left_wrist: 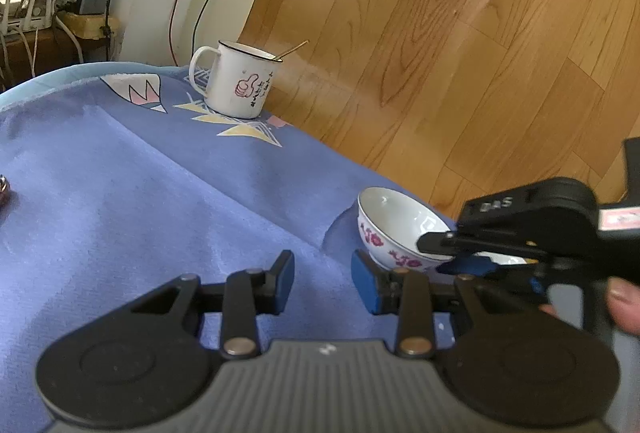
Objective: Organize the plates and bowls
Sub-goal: 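Close the right tool on the rim of a red-flowered bowl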
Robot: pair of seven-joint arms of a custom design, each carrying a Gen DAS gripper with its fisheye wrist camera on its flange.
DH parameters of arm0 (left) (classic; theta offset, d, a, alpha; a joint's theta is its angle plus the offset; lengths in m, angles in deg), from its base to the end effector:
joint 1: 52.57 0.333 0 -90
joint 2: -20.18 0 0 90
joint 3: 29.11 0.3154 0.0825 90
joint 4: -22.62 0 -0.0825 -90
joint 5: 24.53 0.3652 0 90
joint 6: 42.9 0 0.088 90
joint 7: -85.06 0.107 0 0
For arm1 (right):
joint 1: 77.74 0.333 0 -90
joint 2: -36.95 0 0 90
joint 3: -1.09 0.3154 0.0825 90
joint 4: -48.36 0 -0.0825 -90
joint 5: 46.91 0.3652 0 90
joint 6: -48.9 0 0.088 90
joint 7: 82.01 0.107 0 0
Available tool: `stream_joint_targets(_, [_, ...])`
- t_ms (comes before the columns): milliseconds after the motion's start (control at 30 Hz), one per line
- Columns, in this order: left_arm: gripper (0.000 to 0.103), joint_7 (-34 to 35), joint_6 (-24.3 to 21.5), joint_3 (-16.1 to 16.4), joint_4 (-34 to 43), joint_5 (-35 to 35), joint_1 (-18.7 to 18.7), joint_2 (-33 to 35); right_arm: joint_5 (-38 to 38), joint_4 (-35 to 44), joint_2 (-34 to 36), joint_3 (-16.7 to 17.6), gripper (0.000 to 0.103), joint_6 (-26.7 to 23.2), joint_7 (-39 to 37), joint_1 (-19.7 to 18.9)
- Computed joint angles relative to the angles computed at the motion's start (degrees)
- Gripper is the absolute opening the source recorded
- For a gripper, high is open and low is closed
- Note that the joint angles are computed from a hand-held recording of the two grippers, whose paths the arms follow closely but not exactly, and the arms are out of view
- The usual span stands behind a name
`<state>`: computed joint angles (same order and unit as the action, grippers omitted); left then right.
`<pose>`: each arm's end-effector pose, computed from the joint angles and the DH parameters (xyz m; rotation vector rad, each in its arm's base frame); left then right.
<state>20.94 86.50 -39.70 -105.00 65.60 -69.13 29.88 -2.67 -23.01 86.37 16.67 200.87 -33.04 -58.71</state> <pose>0.4886 -0.2194 0.3183 -2.1181 0.5968 -0.8469 0.6848 0.3658 0.3175 -1.9963 1.0976 0.1137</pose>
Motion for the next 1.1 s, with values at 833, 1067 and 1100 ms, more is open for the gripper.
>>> stream_joint_targets(833, [0.035,0.08,0.08,0.18,0.31,-0.15,-0.13,0.54,8.13,-11.71,-7.62,1.85,0.011,-0.59,-7.11,-5.19])
stream_joint_targets(1067, [0.035,0.63,0.16,0.16,0.52,-0.39,-0.14,0.61,15.52,-16.59,-10.36,2.77,0.017,0.82,-14.31,-6.92])
stream_joint_targets(1100, [0.035,0.84,0.09,0.15,0.6,-0.42,-0.18,0.66,16.35,-16.8,-10.46,2.78,0.019,1.29,-15.22,-6.85])
